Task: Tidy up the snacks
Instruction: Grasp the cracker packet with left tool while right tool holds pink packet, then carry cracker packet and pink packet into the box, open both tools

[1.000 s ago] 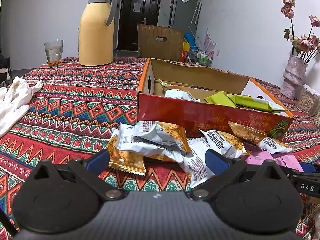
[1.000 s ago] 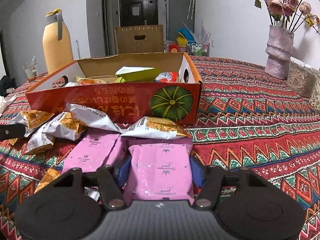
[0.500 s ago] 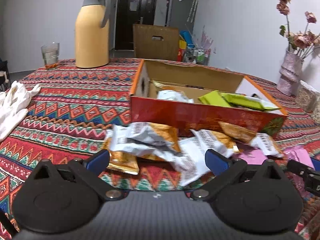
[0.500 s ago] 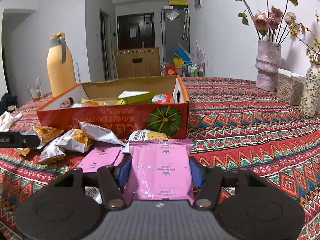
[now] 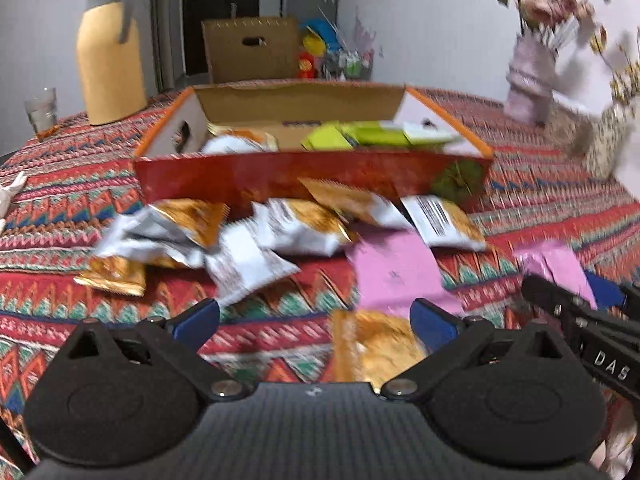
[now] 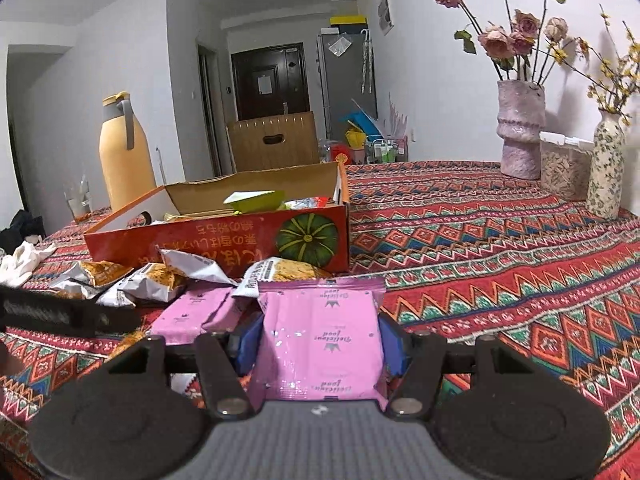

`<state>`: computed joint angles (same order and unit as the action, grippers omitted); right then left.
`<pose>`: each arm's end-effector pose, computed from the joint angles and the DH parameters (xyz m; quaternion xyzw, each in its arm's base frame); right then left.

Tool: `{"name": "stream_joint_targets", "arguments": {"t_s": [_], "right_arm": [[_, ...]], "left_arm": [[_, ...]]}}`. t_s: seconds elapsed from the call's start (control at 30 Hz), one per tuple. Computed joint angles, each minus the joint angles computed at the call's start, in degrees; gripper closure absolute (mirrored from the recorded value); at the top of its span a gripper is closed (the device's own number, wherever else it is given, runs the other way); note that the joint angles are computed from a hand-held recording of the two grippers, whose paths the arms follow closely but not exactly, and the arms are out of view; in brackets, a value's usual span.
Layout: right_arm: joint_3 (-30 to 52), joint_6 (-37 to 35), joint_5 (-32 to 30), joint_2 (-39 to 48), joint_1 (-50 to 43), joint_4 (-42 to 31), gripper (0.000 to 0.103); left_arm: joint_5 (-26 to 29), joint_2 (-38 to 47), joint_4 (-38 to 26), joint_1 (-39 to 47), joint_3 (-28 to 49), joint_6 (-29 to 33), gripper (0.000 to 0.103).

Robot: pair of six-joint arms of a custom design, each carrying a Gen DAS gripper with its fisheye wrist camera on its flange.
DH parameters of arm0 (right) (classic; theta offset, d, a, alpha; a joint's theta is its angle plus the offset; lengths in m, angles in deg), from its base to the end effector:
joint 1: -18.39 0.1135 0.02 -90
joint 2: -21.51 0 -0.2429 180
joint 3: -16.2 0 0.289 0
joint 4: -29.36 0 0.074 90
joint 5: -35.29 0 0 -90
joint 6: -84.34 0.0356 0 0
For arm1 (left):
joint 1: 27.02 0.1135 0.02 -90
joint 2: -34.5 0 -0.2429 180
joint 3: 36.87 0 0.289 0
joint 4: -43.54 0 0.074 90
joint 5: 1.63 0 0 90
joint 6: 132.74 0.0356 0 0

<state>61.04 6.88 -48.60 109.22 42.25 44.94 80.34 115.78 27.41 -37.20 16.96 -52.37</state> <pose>0.2936 0.1257 0.1094 -0.0565 0.8513 0.1191 0.5078 0.3146 -0.0514 0.1451 -0.0232 0.9169 -0.0042 0.3983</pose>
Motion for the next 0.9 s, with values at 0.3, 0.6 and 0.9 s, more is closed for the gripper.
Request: {"name": "stream_joint_targets", "arguments": {"t_s": [0.3, 0.6, 0.9], "right_arm": [[-3.7, 0.9, -2.6, -1.5, -2.2, 2.9, 0.044], [-5.0, 1.2, -3.8, -1.5, -2.7, 4.3, 0.044], [-6.0, 1.1, -3.2, -2.8, -1.7, 4.6, 0.044]], "left_arm": [[-4.2, 2.7, -1.4, -5.8, 0.8, -1.6, 0.000], [-5.8, 4.3, -1.2, -8.1, 1.2, -2.9, 0.018], [-2.7, 1.1, -0.8, -7.4, -1.1, -2.8, 0.040]]}}
